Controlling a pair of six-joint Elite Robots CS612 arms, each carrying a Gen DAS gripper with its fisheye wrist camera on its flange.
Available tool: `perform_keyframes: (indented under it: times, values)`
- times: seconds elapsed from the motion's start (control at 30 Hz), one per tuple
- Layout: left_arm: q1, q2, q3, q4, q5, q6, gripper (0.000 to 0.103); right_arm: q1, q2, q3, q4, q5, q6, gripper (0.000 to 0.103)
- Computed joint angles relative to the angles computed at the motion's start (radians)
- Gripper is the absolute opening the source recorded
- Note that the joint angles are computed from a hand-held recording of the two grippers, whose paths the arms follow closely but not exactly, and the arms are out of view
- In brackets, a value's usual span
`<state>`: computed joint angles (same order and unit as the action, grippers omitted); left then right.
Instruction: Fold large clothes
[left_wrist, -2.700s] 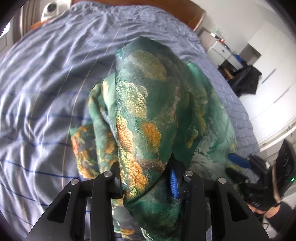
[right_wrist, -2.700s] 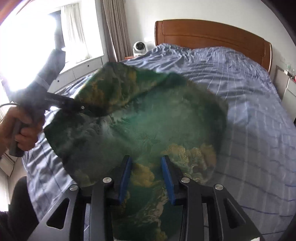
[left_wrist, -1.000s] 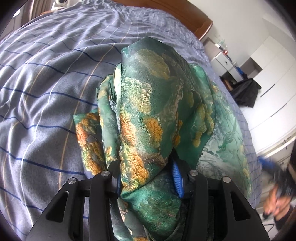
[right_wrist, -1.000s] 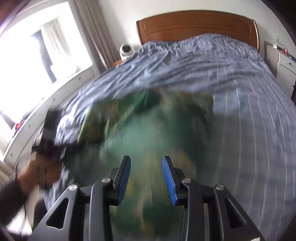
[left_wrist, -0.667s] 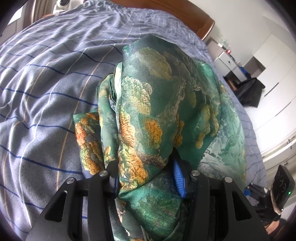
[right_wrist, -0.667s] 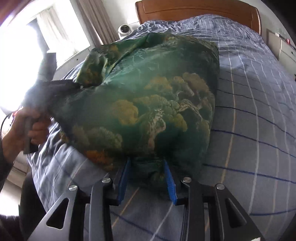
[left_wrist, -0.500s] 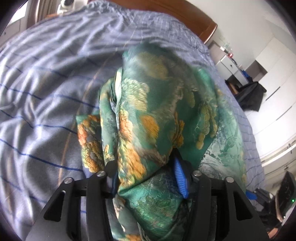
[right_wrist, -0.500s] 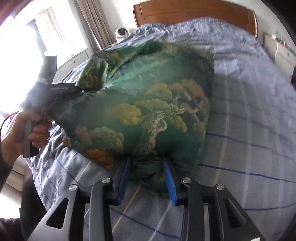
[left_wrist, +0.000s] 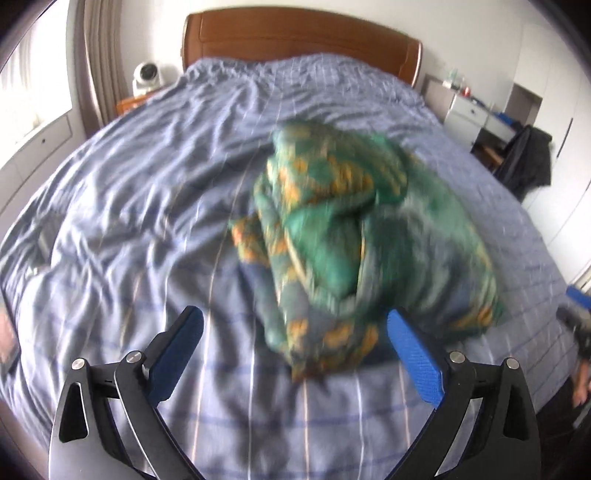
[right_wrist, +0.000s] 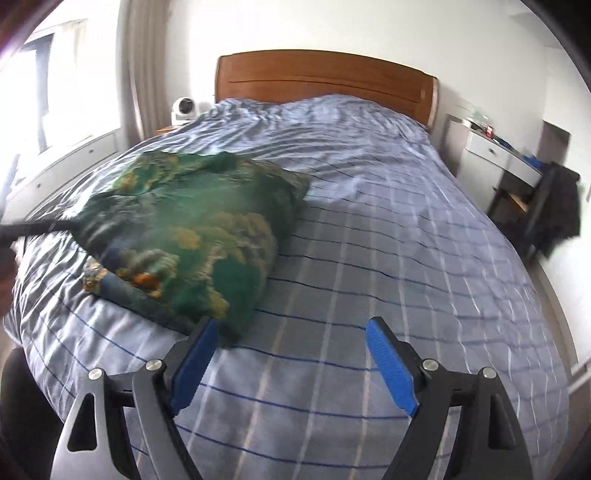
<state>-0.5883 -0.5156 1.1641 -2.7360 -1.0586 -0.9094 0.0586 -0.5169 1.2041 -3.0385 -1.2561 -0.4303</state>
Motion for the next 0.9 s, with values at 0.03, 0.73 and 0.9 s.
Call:
perform_keyframes:
  times: [0.03,0.73,0.9]
  values:
    - [0.0,-0.003,0.01,0.007,-0.022,-0.02,0.1,-0.003,-0.002,0.003,-0.002,-0.004,0.007,0.084]
    - [0.024,-0.049,0.04,-0.066,-0.061,-0.021,0.099,-0.011,-0.013,0.033,-0.004,0.021,0.002,0.084]
    - [0.1,-0.018,-0.023,-0.24,-0.271,-0.059,0.1,-0.009,-0.012,0.027,0.002,0.044,0.006,0.084]
